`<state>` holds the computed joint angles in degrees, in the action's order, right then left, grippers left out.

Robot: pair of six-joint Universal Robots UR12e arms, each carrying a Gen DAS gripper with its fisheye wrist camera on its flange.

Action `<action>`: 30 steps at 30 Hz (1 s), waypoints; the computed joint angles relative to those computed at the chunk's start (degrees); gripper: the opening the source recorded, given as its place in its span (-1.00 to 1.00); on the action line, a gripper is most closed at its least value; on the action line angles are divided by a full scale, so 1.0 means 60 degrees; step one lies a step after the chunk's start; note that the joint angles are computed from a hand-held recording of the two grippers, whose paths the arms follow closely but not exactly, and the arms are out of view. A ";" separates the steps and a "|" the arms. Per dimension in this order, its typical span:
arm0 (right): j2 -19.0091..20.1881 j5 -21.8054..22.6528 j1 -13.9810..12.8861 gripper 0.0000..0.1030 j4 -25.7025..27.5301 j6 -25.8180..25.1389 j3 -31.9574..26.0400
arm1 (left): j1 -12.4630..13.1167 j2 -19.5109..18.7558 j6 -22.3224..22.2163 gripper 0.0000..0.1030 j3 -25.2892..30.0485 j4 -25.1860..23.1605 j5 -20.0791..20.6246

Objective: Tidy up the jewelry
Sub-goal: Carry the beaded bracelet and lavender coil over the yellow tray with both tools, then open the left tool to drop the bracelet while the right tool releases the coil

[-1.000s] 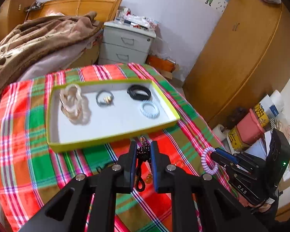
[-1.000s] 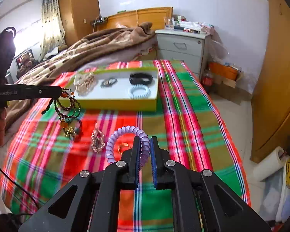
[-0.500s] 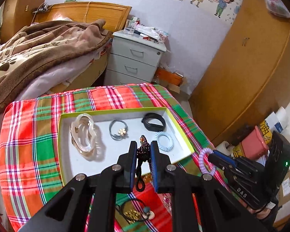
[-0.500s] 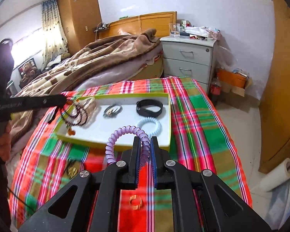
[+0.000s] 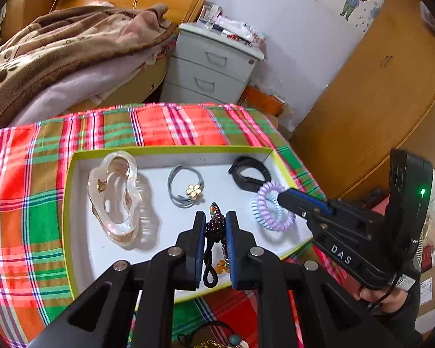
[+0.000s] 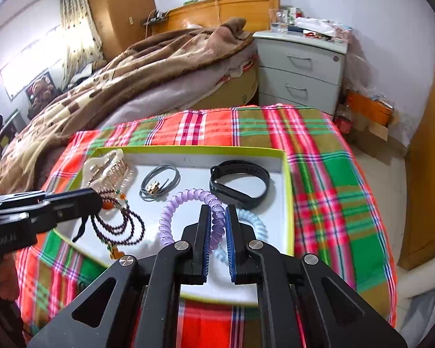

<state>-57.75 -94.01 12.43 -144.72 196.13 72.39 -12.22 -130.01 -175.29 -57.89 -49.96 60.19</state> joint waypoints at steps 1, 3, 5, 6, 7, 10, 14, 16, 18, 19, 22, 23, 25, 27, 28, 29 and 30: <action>0.0040 0.0080 -0.0018 -0.80 0.0058 -0.0026 -0.0051 | -0.0005 -0.0063 -0.0013 -0.72 0.0069 -0.0057 0.0020; 0.0161 0.0211 -0.0054 -0.80 0.0275 -0.0011 -0.0210 | -0.0026 -0.0191 -0.0081 -0.72 0.0222 -0.0166 0.0135; 0.0231 0.0185 -0.0061 -0.80 0.0400 -0.0070 -0.0301 | -0.0048 -0.0283 -0.0066 -0.72 0.0332 -0.0223 0.0241; 0.0262 0.0202 -0.0073 -0.80 0.0431 -0.0094 -0.0332 | -0.0054 -0.0336 -0.0049 -0.72 0.0409 -0.0298 0.0243; 0.0278 0.0224 -0.0086 -0.80 0.0472 -0.0118 -0.0348 | -0.0063 -0.0367 -0.0025 -0.72 0.0446 -0.0319 0.0264; 0.0365 0.0137 -0.0088 -0.80 0.0722 -0.0252 -0.0474 | -0.0103 -0.0469 0.0012 -0.72 0.0595 -0.0377 0.0380; 0.0396 0.0026 -0.0078 -0.80 0.0726 -0.0415 -0.0487 | -0.0185 -0.0520 0.0248 -0.72 0.0680 -0.0479 0.0739; 0.0410 -0.0044 -0.0066 -0.80 0.0708 -0.0466 -0.0493 | -0.0226 -0.0590 0.0254 -0.72 0.0789 -0.0573 0.0942; 0.0418 -0.0144 -0.0043 -0.80 0.0719 -0.0528 -0.0510 | -0.0224 -0.0609 0.0179 -0.71 0.0812 -0.0611 0.0906; 0.0430 -0.0223 -0.0023 -0.80 0.0730 -0.0593 -0.0530 | -0.0228 -0.0596 0.0229 -0.71 0.0789 -0.0590 0.0893; 0.0481 -0.0485 0.0040 -0.80 0.0768 -0.0822 -0.0604 | -0.0255 -0.0625 0.0299 -0.71 0.0843 -0.0663 0.1074; 0.0492 -0.0537 0.0049 -0.80 0.0791 -0.0853 -0.0626 | -0.0252 -0.0644 0.0263 -0.70 0.0869 -0.0679 0.1094; 0.0511 -0.0647 0.0081 -0.80 0.0801 -0.0923 -0.0659 | -0.0258 -0.0638 0.0271 -0.70 0.0847 -0.0663 0.1156; 0.0542 -0.0748 0.0110 -0.80 0.0830 -0.1038 -0.0699 | -0.0259 -0.0655 0.0276 -0.70 0.0877 -0.0747 0.1162; 0.0554 -0.0779 0.0119 -0.80 0.0840 -0.1069 -0.0716 | -0.0257 -0.0670 0.0269 -0.70 0.0900 -0.0798 0.1154; 0.0563 -0.0841 0.0132 -0.80 0.0877 -0.1109 -0.0738 | -0.0256 -0.0680 0.0242 -0.69 0.0913 -0.0816 0.1154; 0.0572 -0.0895 0.0145 -0.80 0.0895 -0.1142 -0.0758 | -0.0258 -0.0690 0.0203 -0.68 0.0930 -0.0830 0.1175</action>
<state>-54.32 -99.38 13.29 -139.35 189.28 67.84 -13.77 -134.15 -174.07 -52.31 -54.94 67.25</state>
